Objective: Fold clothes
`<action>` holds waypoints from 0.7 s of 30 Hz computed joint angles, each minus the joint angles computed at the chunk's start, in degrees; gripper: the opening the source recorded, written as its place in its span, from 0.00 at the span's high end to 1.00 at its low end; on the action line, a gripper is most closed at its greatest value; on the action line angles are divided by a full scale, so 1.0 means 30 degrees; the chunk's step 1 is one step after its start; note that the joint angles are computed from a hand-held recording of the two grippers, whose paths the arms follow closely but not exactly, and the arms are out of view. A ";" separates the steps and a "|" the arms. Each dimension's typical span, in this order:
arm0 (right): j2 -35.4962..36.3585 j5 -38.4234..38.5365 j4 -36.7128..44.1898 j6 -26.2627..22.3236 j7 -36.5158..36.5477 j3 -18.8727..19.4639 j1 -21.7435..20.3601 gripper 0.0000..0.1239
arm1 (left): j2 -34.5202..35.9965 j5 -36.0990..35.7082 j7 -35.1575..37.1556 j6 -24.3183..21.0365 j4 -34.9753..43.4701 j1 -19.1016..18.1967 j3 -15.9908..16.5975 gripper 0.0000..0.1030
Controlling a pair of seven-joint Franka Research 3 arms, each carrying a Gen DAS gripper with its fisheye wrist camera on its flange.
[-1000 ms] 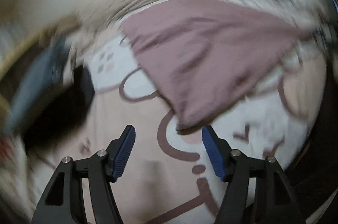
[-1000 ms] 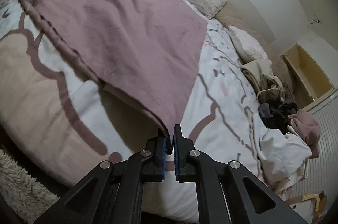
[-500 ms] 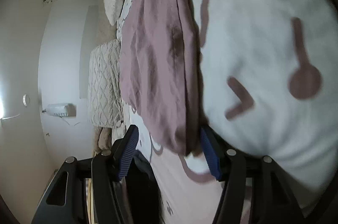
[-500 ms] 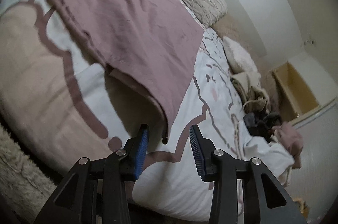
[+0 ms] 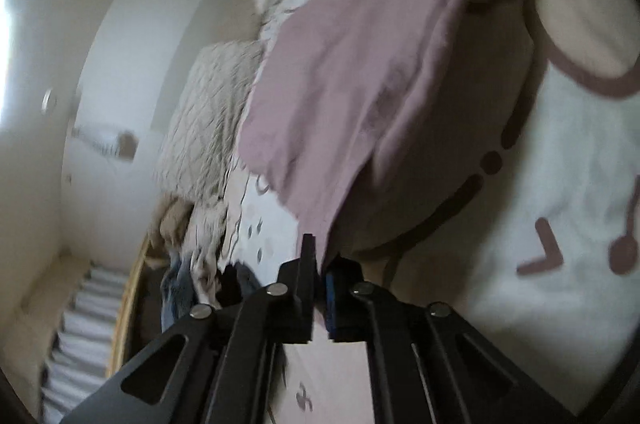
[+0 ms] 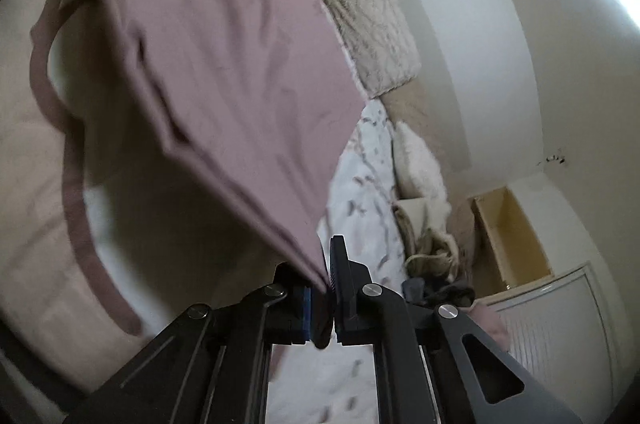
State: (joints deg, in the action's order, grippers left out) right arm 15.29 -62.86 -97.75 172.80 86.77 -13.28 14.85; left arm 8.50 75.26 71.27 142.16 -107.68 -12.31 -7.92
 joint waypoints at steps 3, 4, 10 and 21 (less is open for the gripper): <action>-0.0174 0.1887 -0.0358 -0.0184 -0.2761 0.0718 -0.0700 0.94 | -0.0711 0.0729 0.0359 0.0094 -0.1472 -0.0005 -0.0074 0.92; -0.0198 0.2175 -0.0513 -0.0322 -0.3288 0.0729 -0.0699 0.94 | -0.0819 0.1229 0.0360 0.0106 -0.1901 -0.0001 -0.0124 0.91; -0.0682 0.2391 -0.2107 -0.0191 -0.4396 0.0517 -0.0537 0.93 | -0.1044 0.5188 -0.1350 -0.0674 -0.3338 -0.0180 -0.0482 0.70; -0.0055 -0.4148 -0.1633 0.1957 0.1513 -0.1498 0.1005 0.93 | 0.0093 0.7039 -0.1254 -0.0096 -0.2117 -0.0363 -0.0425 0.56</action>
